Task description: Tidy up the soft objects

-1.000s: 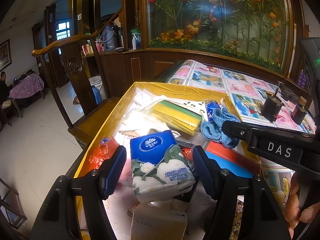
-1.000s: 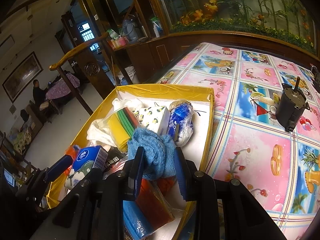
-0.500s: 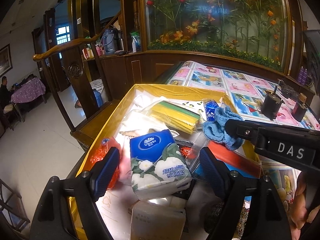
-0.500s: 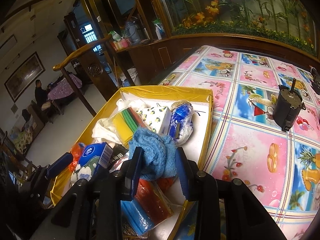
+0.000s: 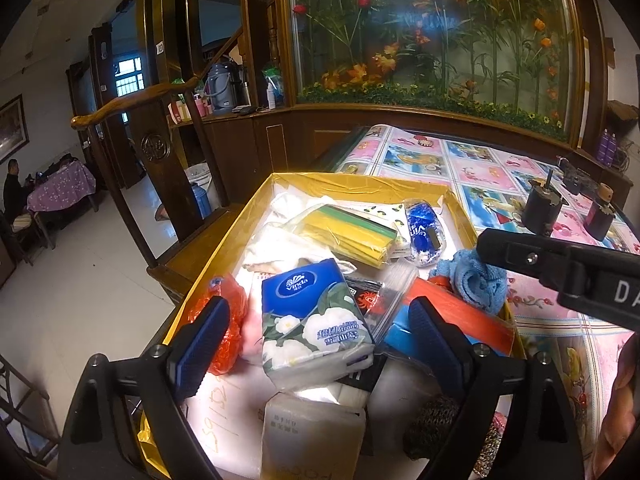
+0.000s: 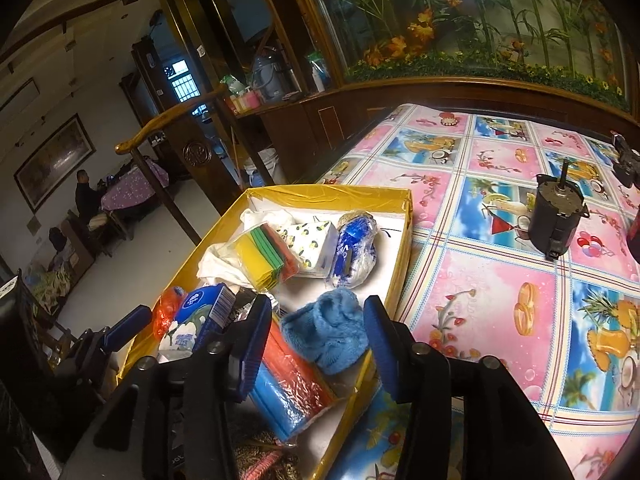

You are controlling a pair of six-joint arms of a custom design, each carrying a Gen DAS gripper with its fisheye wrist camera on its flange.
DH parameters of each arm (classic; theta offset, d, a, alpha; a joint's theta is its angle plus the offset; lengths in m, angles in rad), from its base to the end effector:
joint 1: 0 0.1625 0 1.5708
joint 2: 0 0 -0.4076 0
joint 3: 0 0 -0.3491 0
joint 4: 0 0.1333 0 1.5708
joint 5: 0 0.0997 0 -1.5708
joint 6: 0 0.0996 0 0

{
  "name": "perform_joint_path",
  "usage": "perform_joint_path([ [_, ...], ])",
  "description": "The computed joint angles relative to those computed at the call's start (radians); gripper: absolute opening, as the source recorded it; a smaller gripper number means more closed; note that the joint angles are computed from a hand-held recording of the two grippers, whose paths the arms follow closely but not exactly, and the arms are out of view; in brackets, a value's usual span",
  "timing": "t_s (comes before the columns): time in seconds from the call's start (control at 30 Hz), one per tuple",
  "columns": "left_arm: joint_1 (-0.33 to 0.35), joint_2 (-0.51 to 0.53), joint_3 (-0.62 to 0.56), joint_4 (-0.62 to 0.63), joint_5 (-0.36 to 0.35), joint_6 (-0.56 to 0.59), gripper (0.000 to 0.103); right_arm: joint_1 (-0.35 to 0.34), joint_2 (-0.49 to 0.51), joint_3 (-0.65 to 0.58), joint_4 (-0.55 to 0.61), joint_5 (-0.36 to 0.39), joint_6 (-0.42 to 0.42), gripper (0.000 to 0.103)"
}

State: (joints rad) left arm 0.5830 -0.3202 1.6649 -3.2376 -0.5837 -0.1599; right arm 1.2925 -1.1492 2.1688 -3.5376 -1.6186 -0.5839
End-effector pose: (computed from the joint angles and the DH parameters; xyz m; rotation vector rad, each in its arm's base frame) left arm -0.3626 -0.4984 -0.0699 0.7376 2.1763 -0.9808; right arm -0.0106 -0.5051 0.2599 0.3466 -2.4497 1.1272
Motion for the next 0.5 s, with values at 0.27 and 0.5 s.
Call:
perform_joint_path([
  [0.27,-0.021,-0.014,0.059,-0.122,0.023,0.060,0.101,-0.044,-0.066,0.095,-0.095,0.050,-0.023,0.077],
  [0.5,-0.050,-0.050,0.148,-0.180,0.020,0.040,0.103,-0.115,-0.085,0.232,-0.269,0.127,-0.136,0.091],
])
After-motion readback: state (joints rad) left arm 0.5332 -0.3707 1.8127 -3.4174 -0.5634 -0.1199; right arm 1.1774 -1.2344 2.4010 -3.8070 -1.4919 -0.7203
